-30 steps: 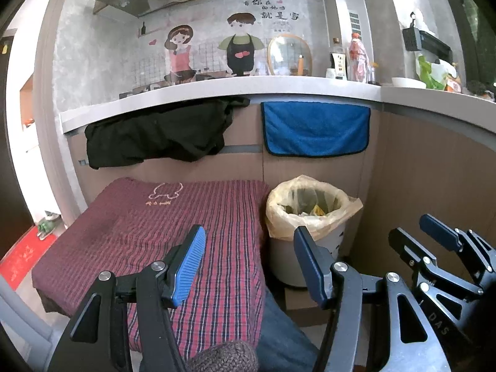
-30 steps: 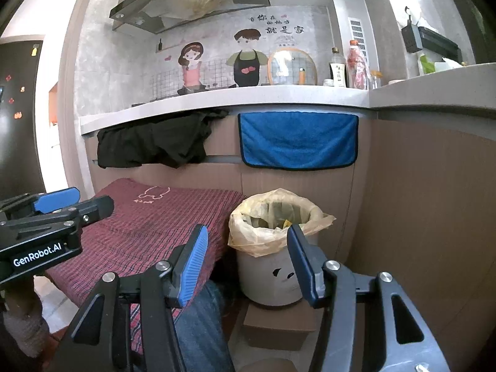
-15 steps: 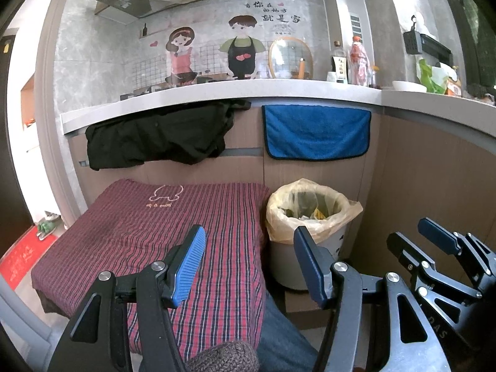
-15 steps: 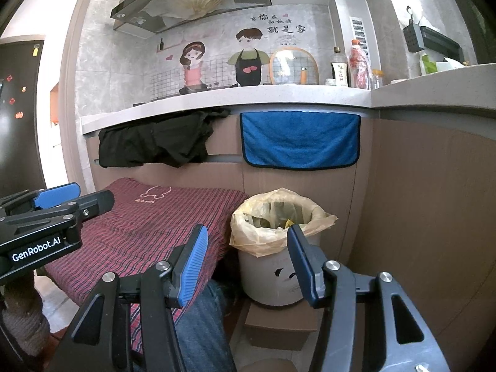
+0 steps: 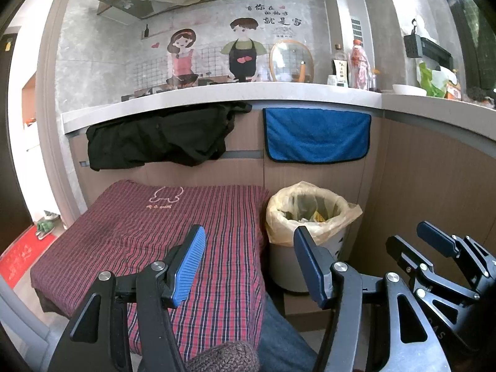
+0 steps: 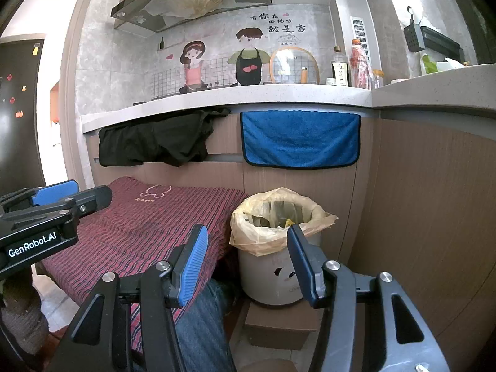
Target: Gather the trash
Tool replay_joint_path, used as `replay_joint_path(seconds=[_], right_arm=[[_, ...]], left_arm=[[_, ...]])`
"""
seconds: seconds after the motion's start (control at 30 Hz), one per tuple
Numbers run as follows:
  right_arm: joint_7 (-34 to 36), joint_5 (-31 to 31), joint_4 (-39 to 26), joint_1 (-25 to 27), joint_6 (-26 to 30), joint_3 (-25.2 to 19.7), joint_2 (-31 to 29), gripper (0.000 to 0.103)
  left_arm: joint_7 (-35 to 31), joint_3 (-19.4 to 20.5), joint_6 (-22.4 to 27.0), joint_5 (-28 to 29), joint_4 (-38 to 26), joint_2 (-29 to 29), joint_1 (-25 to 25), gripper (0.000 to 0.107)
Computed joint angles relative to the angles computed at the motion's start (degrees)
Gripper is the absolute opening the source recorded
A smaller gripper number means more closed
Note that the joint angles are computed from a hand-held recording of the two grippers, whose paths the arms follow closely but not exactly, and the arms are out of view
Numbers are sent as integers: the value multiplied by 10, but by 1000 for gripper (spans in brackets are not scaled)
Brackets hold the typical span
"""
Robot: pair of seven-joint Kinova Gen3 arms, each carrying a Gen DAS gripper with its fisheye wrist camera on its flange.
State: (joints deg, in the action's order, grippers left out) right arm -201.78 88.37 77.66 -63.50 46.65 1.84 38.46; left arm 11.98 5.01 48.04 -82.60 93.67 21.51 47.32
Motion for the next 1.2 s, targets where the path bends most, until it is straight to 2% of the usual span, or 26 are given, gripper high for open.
replay_joint_path(seconds=[1.2], right_arm=[[-4, 4, 1, 2, 0, -1, -1, 51]], left_arm=[[-1, -3, 7, 5, -9, 5, 5, 60]])
